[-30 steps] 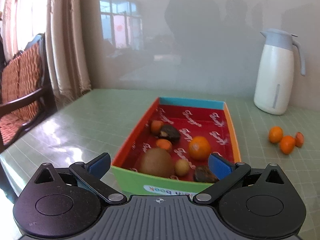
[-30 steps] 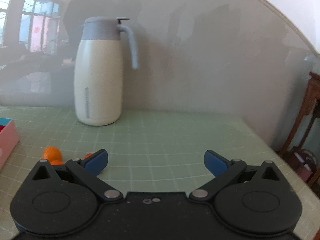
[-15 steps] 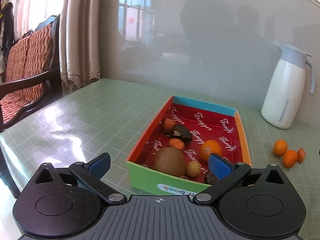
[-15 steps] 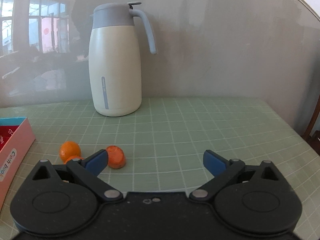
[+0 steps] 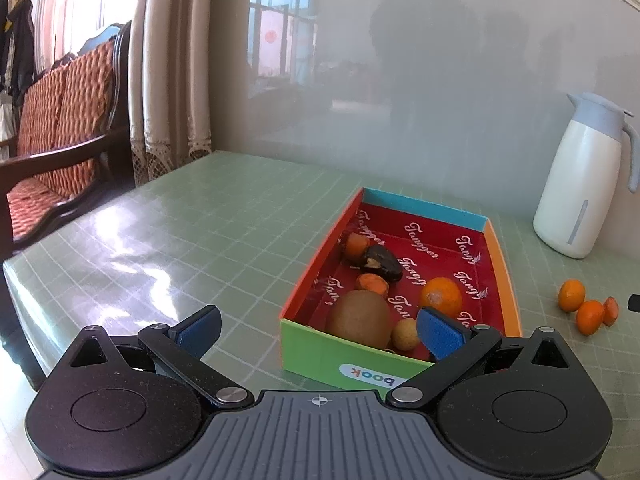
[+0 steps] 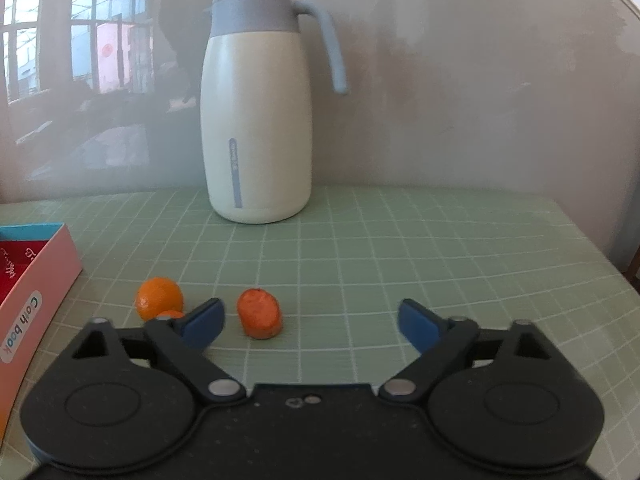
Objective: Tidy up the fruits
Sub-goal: 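Grasp the orange carrot slice with the right gripper, then carry the carrot slice over the red box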
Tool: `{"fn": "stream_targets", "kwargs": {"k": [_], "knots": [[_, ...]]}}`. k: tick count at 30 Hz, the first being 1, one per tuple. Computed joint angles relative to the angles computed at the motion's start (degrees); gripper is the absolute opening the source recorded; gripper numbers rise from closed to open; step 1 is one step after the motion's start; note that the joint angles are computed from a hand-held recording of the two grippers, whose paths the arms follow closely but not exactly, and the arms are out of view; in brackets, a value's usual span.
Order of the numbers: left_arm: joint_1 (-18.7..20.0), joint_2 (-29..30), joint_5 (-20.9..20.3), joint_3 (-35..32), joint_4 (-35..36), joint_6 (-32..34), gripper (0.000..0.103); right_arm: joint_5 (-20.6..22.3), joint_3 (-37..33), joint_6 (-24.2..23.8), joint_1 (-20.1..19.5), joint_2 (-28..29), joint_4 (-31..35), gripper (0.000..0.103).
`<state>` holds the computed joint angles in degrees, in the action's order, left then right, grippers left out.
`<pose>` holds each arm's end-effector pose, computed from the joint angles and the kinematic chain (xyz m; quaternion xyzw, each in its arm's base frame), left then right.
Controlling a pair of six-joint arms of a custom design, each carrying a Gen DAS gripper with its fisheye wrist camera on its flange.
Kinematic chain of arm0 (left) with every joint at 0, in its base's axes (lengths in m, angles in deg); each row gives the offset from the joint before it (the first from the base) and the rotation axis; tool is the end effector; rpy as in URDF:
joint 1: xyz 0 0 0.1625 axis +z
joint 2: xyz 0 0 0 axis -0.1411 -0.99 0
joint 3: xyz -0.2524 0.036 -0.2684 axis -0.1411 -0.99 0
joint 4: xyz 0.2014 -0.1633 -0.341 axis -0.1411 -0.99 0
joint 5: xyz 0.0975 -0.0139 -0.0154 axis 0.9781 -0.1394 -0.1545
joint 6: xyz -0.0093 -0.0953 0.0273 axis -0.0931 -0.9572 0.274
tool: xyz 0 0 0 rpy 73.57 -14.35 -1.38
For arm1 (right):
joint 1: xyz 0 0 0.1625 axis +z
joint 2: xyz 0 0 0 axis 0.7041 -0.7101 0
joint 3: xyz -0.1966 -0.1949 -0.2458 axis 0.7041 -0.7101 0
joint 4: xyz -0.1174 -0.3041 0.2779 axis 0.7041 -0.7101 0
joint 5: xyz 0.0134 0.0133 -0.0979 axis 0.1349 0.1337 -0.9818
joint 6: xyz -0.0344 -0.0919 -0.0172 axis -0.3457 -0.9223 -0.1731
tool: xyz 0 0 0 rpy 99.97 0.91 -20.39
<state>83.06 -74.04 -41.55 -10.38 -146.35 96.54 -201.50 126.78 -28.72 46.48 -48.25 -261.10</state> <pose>-0.0196 -0.7909 0.1228 0.1963 0.8215 -0.4403 0.3045 0.0787 -0.7809 0.0576 -0.0300 -0.7415 0.4938 0.4532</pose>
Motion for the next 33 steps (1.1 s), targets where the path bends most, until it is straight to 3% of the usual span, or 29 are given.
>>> {"fn": "stream_targets", "kwargs": {"k": [6, 14, 22, 28, 33], "knots": [[0.44, -0.31, 0.38, -0.43, 0.33, -0.37, 0.103, 0.56, -0.73, 1.33, -0.09, 0.30, 2.31, 0.080], [0.90, -0.90, 0.76, -0.17, -0.10, -0.23, 0.103, 2.34, -1.74, 5.17, -0.74, 0.11, 8.05, 0.063], [1.40, -1.11, 1.38, -0.52, -1.19, 0.08, 0.103, 0.60, -8.35, 8.32, -1.08, 3.21, 15.17, 0.046], [1.99, -1.64, 2.26, -0.45, -2.56, -0.83, 0.103, 0.29, -10.83, 10.34, -1.36, 4.27, 18.98, 0.044], [2.45, -2.13, 3.19, -0.04, -3.97, -1.02, 0.103, -0.82, -15.76, 8.55, -1.32, 7.04, 21.27, 0.035]]}}
